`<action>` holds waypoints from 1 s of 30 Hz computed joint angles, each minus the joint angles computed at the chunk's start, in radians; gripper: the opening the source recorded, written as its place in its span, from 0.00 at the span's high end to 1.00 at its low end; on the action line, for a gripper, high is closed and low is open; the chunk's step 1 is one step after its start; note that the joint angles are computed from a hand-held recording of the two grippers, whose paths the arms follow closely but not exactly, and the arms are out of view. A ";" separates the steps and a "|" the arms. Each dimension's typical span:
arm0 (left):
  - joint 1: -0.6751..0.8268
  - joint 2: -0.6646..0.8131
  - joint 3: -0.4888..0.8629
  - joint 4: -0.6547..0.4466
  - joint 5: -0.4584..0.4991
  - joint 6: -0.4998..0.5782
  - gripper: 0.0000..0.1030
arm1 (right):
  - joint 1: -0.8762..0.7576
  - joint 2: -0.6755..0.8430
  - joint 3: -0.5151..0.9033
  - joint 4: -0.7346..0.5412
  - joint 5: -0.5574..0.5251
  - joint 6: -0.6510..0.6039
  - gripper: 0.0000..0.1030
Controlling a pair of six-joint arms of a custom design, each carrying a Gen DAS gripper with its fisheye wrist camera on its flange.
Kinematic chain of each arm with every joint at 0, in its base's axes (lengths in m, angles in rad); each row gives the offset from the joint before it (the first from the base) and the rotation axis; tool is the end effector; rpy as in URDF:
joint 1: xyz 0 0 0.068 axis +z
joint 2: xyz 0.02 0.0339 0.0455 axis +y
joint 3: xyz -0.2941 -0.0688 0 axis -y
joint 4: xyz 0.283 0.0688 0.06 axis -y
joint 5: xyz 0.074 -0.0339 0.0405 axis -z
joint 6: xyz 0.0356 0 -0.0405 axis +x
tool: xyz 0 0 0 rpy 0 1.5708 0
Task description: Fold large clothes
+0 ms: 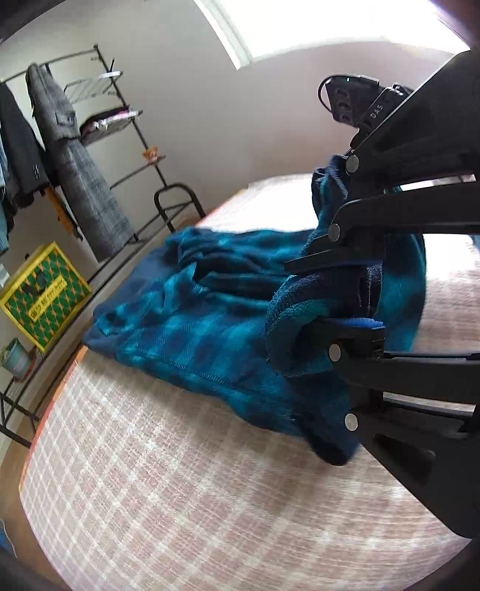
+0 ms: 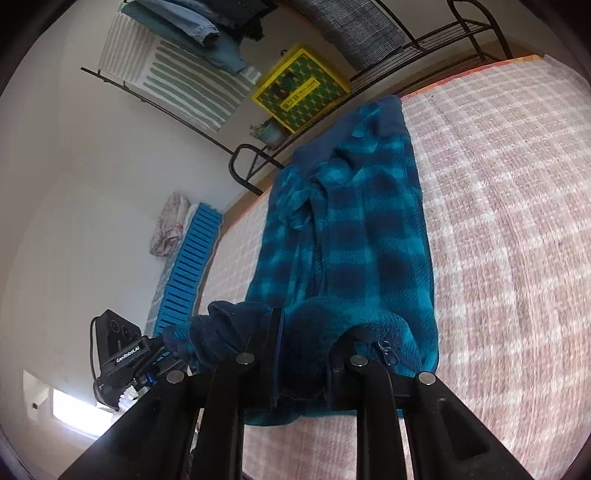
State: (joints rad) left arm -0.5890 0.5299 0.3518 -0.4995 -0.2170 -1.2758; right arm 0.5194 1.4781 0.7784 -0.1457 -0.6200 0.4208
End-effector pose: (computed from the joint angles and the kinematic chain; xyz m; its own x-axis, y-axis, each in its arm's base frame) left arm 0.1208 -0.0715 0.2029 -0.5372 -0.7648 -0.3557 -0.3816 0.5964 -0.7062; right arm 0.2643 0.1749 0.1929 -0.8946 -0.1285 -0.4280 -0.4088 0.6220 0.6678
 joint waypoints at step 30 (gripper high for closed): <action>0.486 0.001 -0.005 -0.030 0.353 0.566 0.37 | -0.135 0.074 0.039 -0.034 -0.058 -0.202 0.44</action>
